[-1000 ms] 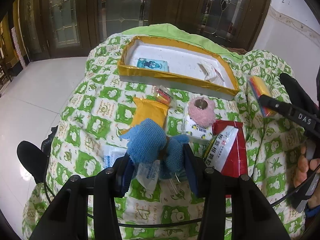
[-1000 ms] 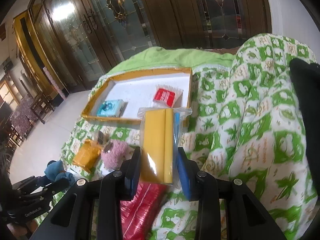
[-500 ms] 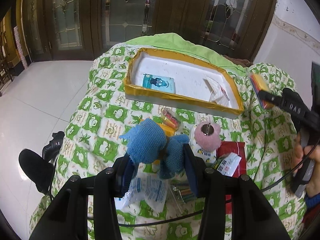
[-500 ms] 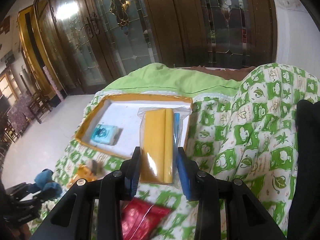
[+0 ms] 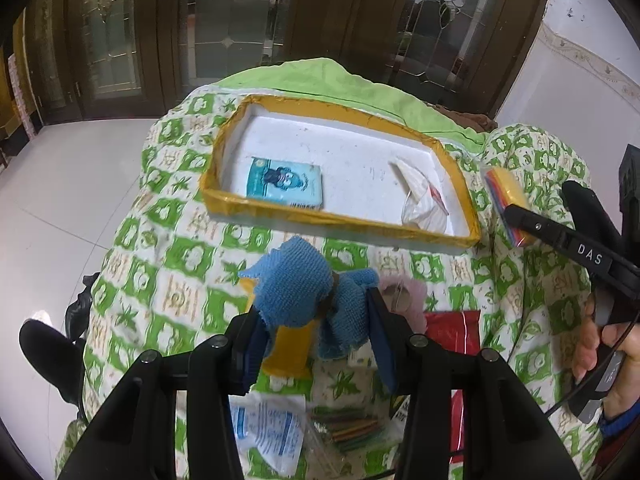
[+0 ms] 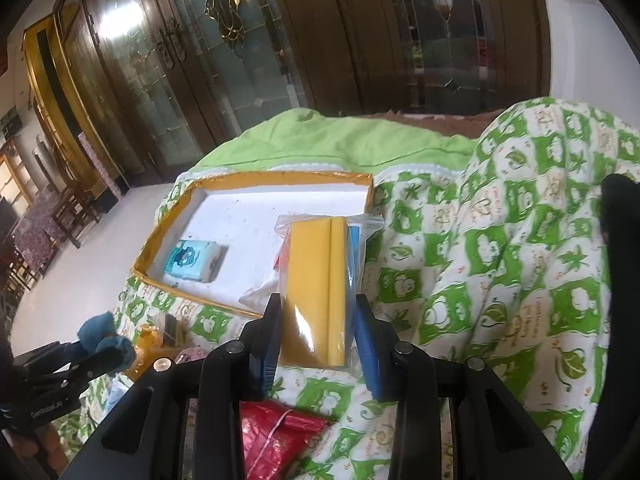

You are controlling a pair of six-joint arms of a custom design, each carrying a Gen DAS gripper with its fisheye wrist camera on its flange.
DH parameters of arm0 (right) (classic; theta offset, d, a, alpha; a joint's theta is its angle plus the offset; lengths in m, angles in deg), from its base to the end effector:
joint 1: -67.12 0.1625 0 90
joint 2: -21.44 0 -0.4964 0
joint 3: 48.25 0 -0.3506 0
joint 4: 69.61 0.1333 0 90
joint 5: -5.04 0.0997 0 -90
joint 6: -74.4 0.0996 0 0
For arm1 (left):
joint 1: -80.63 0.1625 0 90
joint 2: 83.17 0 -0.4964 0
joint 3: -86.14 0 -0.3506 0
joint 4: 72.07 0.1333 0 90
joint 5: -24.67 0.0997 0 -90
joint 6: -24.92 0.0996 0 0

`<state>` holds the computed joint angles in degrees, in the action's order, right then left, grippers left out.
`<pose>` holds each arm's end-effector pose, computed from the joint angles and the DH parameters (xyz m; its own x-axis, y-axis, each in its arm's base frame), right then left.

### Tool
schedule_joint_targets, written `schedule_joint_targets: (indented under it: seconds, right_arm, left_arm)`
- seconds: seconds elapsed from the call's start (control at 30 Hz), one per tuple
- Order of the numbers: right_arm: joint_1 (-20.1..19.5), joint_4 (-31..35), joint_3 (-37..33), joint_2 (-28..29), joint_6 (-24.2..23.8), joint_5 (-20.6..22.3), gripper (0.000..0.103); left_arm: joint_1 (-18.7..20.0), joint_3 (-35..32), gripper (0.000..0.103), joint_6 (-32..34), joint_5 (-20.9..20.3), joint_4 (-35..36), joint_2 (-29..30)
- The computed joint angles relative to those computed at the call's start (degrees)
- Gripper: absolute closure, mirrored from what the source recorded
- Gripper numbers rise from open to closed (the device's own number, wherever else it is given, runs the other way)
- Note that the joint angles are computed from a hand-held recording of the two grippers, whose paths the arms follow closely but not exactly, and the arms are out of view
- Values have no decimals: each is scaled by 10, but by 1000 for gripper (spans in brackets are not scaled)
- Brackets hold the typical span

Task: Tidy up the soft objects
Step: 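Lower the blue toy into the tray with the left gripper while the right lowers the sponge beside it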

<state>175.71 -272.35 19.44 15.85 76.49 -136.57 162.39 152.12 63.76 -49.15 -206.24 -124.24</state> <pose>0.2976 -0.7114 -0.0611 -0.7887 0.3981 0.4686 -0.1735 0.5870 -0.7908 0.0422 -0.8325 0.2835 -0.6657 0.6223 -0.4118 0.7097 0.6984 -0.0919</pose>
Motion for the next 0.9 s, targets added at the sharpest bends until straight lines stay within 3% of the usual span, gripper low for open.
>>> schedule_joint_targets:
  seconds: [0.1, 0.3, 0.6, 0.9]
  right_arm:
    - [-5, 28, -12, -4, 10, 11, 66]
    - [-15, 74, -75, 7, -24, -14, 66]
    - [-31, 147, -94, 12, 16, 2, 66]
    - [-38, 176, -96, 12, 42, 11, 66]
  left_arm:
    - [-6, -23, 58, 2, 7, 7, 15]
    - [-18, -95, 58, -5, 17, 49, 59]
    - [-34, -171, 58, -8, 26, 92, 128]
    - [-39, -199, 58, -2, 48, 102, 165]
